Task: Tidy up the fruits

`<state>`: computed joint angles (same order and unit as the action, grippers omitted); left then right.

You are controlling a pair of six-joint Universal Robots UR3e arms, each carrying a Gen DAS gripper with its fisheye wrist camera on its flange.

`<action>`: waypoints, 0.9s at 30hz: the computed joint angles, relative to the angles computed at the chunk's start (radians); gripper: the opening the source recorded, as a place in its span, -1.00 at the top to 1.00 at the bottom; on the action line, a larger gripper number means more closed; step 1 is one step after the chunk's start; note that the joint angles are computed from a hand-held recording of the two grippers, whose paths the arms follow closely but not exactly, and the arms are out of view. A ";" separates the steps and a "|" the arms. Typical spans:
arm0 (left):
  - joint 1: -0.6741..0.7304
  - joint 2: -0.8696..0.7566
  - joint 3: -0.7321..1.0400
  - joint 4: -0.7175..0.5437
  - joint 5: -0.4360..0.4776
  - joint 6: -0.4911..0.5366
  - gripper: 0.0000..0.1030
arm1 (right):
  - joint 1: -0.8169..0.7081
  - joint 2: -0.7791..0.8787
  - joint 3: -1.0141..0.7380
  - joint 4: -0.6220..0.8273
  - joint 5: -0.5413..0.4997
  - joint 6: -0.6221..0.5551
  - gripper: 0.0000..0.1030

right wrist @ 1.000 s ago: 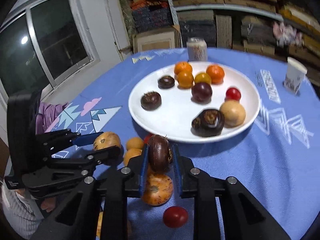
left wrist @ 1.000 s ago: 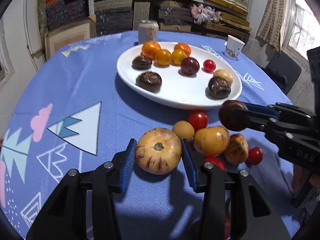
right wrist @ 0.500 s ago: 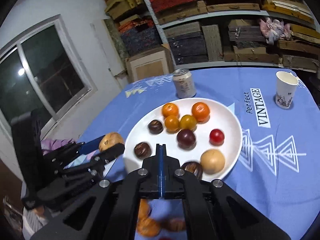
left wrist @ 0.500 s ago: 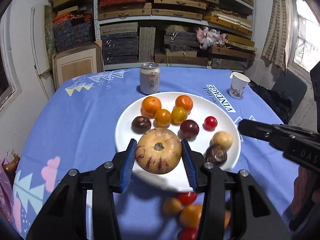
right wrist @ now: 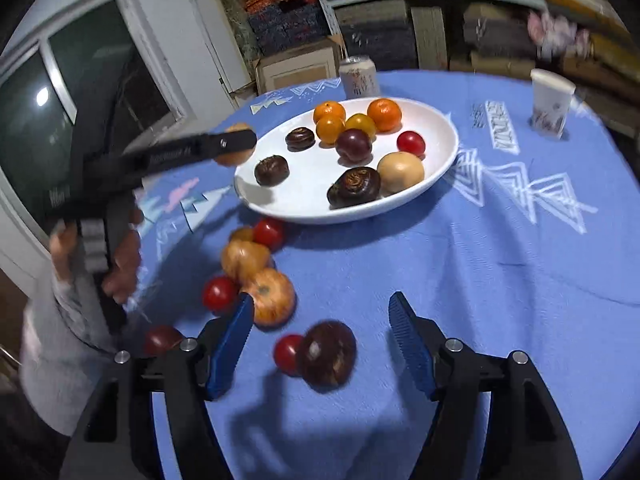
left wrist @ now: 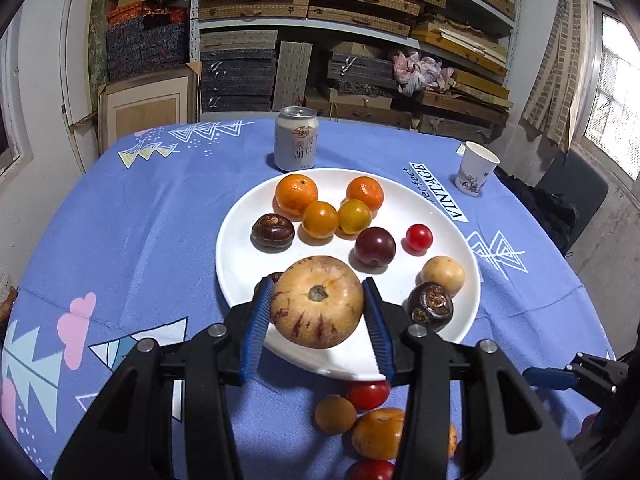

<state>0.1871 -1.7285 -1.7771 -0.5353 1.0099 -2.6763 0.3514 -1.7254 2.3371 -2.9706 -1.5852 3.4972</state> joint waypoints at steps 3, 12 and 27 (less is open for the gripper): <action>0.007 0.031 -0.037 0.003 -0.008 0.019 0.14 | 0.061 0.019 0.005 0.009 -0.057 0.013 -0.39; 0.026 0.128 -0.131 0.009 -0.050 0.064 0.14 | -0.035 0.002 0.111 -0.112 0.086 0.028 0.20; 0.021 0.155 -0.173 0.051 -0.035 0.079 0.14 | 0.030 0.052 0.056 -0.129 -0.100 0.027 0.56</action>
